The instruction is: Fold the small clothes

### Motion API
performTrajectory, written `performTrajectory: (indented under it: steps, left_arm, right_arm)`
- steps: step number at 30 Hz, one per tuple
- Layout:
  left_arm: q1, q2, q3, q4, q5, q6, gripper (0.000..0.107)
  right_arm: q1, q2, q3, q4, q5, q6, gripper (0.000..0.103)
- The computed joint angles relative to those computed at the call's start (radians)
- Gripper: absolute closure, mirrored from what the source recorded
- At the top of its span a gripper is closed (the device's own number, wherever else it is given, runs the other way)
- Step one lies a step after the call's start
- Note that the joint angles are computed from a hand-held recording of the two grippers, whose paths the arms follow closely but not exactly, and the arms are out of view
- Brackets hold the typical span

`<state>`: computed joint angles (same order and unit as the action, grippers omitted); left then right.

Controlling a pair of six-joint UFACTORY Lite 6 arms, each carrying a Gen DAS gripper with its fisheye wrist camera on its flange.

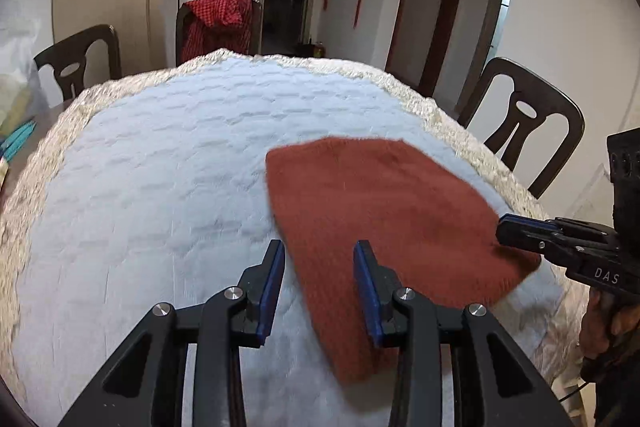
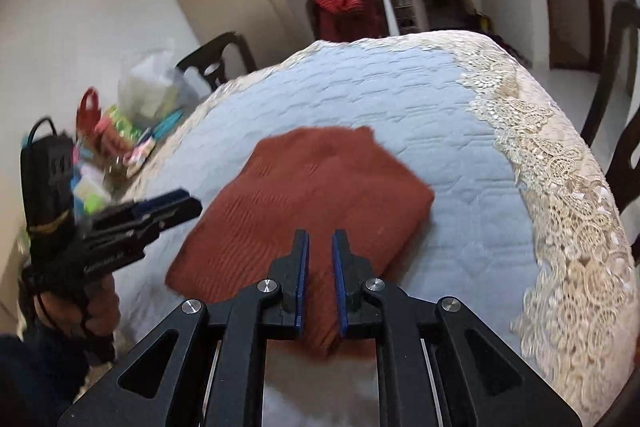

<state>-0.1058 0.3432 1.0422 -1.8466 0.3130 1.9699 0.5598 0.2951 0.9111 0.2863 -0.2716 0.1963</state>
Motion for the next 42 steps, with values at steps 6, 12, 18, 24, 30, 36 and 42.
performTrajectory:
  steps: [6,12,18,24,30,36,42]
  left_arm:
    - [0.011,0.012,-0.057,-0.118,0.026,0.108,0.068]
    - [0.021,0.005,-0.073,-0.142,0.038,0.131,0.068]
    - [0.041,-0.055,-0.124,-0.108,0.058,0.11,0.068]
    - [0.056,-0.028,-0.13,-0.091,0.072,0.114,0.068]
    - [0.062,-0.022,-0.12,-0.064,0.084,0.086,0.068]
    - [0.097,-0.013,-0.08,0.035,0.137,-0.025,0.065]
    - [0.13,0.099,0.07,0.175,0.221,-0.235,0.052]
  right_arm:
    - [-0.003,0.049,-0.028,-0.034,-0.058,0.048,0.093]
    - [0.028,0.05,-0.03,0.112,-0.081,-0.081,0.093]
    - [0.064,-0.011,-0.054,0.256,-0.072,-0.19,0.092]
    - [0.071,0.011,-0.058,0.293,-0.051,-0.223,0.092]
    - [0.063,0.015,-0.061,0.224,-0.053,-0.139,0.092]
    - [0.005,-0.048,-0.104,-0.032,-0.068,0.146,0.091]
    - [-0.102,0.004,-0.073,-0.348,-0.128,0.501,0.048]
